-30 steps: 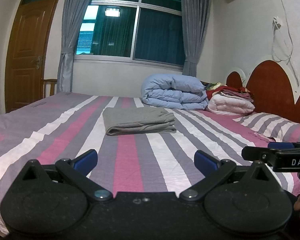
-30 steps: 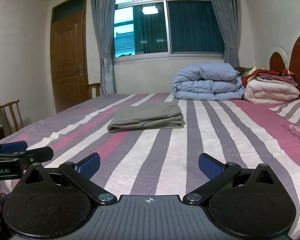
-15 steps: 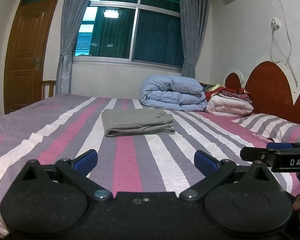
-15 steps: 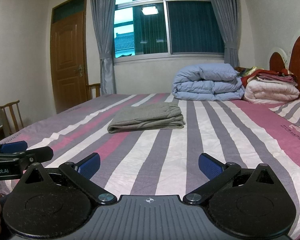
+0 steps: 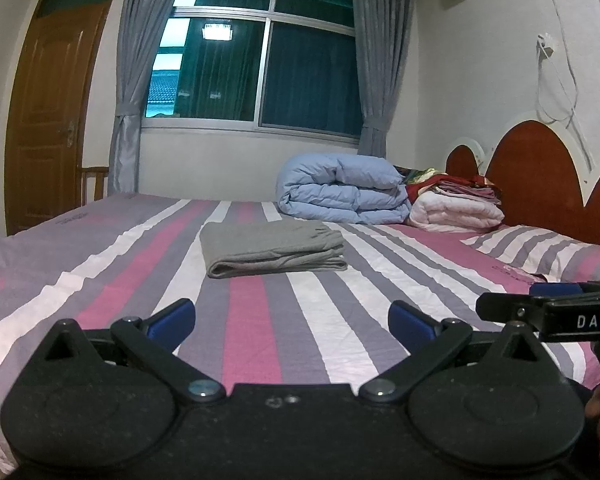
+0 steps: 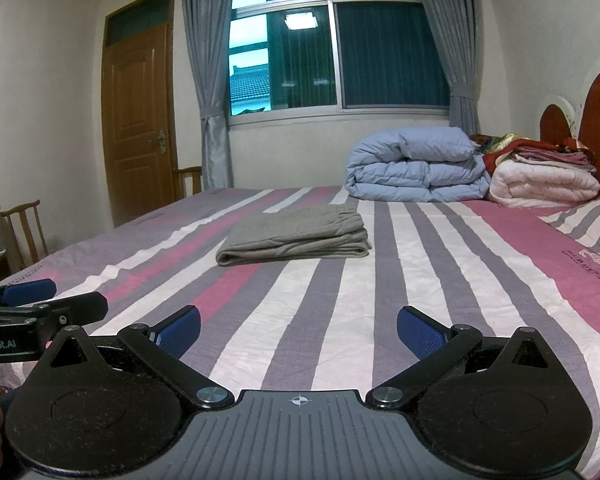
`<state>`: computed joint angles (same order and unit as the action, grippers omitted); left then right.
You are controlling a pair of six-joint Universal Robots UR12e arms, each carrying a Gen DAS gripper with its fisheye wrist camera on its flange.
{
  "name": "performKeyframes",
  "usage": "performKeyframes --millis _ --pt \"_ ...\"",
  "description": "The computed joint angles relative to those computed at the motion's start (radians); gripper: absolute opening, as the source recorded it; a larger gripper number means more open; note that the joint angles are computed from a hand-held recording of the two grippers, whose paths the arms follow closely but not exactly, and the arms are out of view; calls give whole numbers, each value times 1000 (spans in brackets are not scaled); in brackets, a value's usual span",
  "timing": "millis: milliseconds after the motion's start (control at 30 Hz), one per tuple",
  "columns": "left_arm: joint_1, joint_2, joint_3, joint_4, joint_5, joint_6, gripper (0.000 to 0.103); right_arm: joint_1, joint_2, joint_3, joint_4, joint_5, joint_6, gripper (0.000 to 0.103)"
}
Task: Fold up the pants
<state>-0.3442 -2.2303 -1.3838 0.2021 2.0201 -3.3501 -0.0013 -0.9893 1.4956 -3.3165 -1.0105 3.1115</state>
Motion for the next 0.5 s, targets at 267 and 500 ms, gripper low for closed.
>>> performKeyframes --millis 267,500 --pt "7 -1 -9 43 -20 35 96 1 -1 1 0 -1 0 103" --pt "8 1 -12 37 -19 32 96 1 -1 1 0 -2 0 103"
